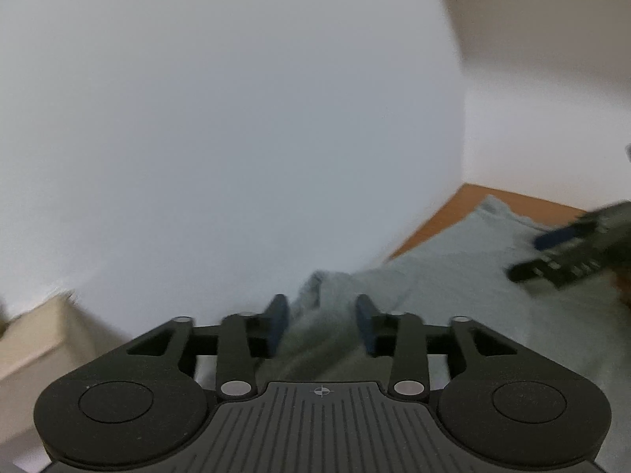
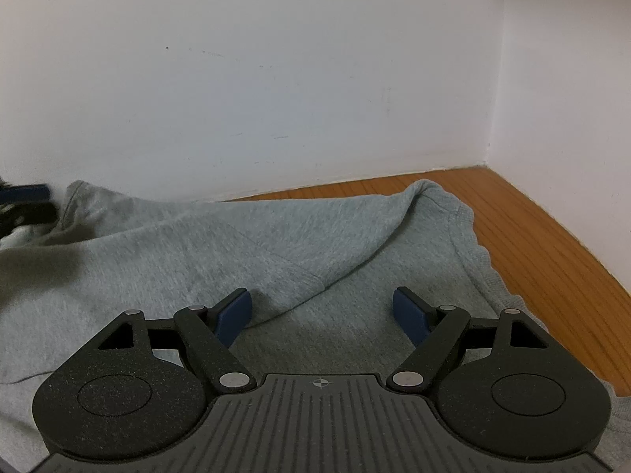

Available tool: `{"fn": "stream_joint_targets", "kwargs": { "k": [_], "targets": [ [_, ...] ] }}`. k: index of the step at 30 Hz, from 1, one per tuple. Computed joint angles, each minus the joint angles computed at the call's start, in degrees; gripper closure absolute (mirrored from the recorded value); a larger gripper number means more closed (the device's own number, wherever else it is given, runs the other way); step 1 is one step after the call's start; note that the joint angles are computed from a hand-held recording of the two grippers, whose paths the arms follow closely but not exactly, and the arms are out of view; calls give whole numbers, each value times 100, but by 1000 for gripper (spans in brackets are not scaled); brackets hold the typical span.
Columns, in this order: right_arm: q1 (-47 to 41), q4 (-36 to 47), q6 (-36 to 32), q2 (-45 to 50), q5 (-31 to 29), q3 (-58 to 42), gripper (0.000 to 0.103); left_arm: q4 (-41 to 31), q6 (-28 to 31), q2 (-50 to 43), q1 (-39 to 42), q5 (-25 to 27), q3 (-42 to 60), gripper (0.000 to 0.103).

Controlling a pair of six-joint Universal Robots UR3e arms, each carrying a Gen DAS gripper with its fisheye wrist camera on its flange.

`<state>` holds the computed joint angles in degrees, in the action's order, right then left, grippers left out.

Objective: Fold clothes

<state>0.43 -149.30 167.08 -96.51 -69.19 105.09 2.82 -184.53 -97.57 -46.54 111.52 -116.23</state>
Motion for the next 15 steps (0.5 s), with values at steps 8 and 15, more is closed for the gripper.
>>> {"fn": "stream_joint_targets", "kwargs": {
  "k": [8, 15],
  "targets": [
    [-5, 6, -34, 5, 7, -4, 25, -1183, -25, 1224, -284, -389, -826, 50],
    [-29, 26, -65, 0, 42, -7, 25, -1670, -578, 2210, -751, -323, -1441, 50]
  ]
}}
